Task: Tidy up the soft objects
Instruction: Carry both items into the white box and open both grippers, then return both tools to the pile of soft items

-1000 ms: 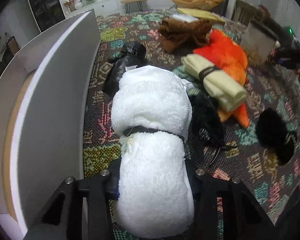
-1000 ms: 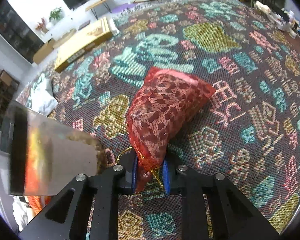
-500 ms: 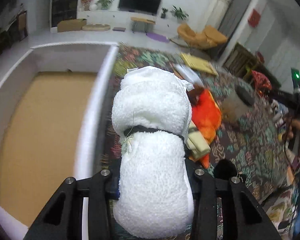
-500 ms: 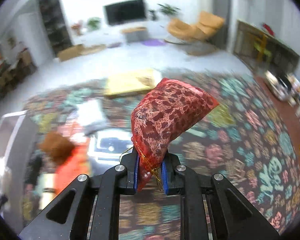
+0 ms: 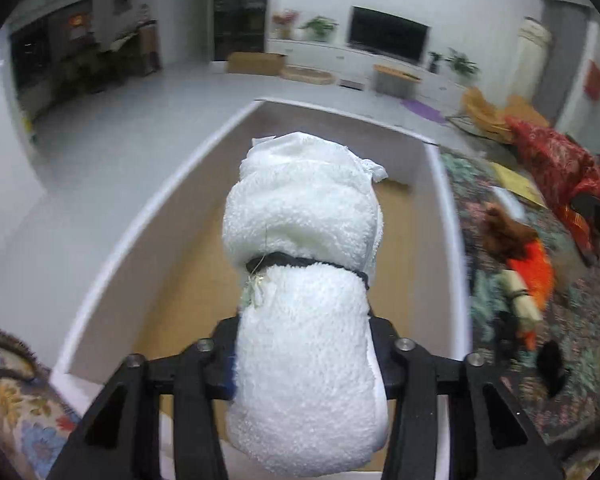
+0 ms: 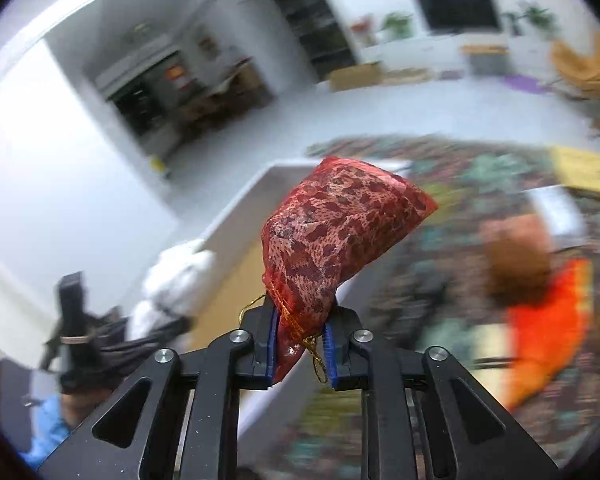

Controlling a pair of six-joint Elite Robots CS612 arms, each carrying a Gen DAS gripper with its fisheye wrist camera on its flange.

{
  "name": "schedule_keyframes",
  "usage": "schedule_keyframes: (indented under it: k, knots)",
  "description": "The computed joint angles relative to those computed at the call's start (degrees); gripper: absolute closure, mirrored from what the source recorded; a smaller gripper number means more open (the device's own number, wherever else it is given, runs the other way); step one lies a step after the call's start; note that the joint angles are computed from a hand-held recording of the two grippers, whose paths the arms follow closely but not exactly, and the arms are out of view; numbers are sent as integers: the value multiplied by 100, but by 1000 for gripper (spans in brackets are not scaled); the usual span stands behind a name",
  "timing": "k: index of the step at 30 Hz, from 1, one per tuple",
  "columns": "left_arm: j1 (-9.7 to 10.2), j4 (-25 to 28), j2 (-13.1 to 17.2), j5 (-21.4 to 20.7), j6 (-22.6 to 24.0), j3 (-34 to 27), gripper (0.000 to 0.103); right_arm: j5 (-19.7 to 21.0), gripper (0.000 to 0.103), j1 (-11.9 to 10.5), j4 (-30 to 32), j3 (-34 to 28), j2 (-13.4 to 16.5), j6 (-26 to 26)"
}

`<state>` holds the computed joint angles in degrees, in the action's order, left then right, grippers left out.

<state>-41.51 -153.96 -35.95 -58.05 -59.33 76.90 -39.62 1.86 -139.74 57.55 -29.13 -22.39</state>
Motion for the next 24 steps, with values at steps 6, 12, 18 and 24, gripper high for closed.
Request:
schedule_keyframes:
  k: [6,12,18,24]
  knots:
    - [-83,186,4,513,-309,52,10,74,20,101,339,24,33,-119]
    - [-170,387,181,524,97,-295,10,-851,20,-66,-872,533,-92,317]
    - [-274,510,348,624,577,-679,10,-1481,20,-283,-1191,859,-160,508]
    - [-378,392,412,709,883,-890,10,-1804,20,-508,-1363,1424,-325,136]
